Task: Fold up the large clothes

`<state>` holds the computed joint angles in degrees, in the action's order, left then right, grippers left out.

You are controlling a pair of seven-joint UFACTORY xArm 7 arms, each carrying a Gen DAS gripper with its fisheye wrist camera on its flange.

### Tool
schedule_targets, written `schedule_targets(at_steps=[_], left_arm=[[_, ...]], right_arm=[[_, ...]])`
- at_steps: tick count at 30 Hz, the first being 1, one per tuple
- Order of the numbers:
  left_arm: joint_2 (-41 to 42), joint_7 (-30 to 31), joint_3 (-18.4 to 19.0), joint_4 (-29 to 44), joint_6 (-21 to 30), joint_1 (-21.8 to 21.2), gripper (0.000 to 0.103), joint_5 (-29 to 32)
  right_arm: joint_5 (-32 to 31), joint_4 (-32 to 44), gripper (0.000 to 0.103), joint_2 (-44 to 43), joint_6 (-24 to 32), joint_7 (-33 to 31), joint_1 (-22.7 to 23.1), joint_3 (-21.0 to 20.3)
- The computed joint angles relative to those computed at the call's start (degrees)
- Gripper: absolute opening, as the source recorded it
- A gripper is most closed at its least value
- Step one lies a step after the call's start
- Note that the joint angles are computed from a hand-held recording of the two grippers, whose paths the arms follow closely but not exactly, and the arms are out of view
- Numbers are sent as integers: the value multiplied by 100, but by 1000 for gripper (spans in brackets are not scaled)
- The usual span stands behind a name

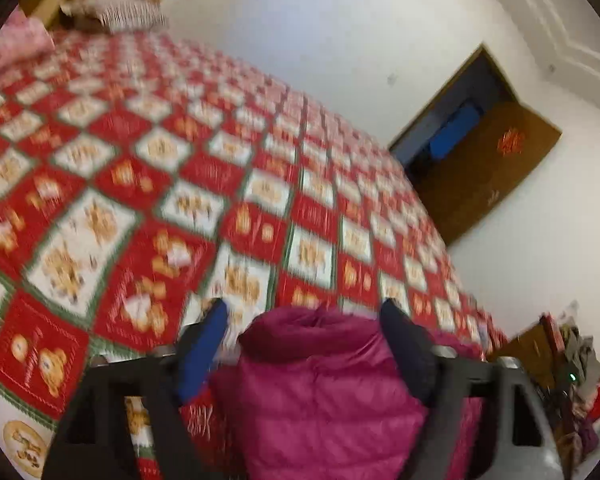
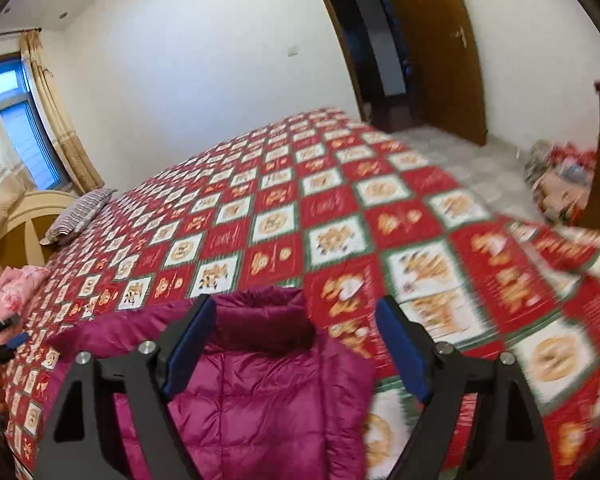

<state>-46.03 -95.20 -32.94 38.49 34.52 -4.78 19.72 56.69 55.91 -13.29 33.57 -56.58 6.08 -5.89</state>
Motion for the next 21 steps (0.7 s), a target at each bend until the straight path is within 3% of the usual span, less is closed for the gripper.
schedule_targets(at_steps=[1,3,6,8,9,10,12,14,16,19,21], left_arm=[[-10,-70,-40,18,-59,103,80,59],[123,-157,-224,192,-89,279,80,167],[1123,11,-932,1154,634,644,81,557],[1959,65,-1501,1854,1256,901,81,994],[2400,-21,-1869,2205,1629,1107,81,1292],[2788,-171,-2203,2463,1916,1292,81,1626],[3610,-437,-2822,2893,2531,1588,81,2422],[4227,-556,-3058,3159,3234,1572,81,2852],[4564,-593,-2992,3220,3550,1451,81,3107],[4860,-589,-2750,3198,3812,1273,81,3210],[4829,-664,-2512,2974,3433,1294,81,2999]], right_arm=[[-103,-9,70,-107,81,15,-16,6],[-265,-85,67,-386,226,-82,60,40],[-590,-244,64,-679,183,-381,405,277],[-1015,-407,61,-632,-338,-472,643,604],[-1300,-372,53,-443,-509,-326,711,766],[-1521,-293,38,-204,-575,-148,754,836],[-2173,-86,28,417,-844,521,756,1030],[-2952,-128,28,820,-1438,1185,690,1156],[-3324,-229,28,1055,-1900,1466,659,1124],[-2967,-244,28,1243,-1929,1214,557,981],[-2407,-173,28,1301,-1821,843,470,951]])
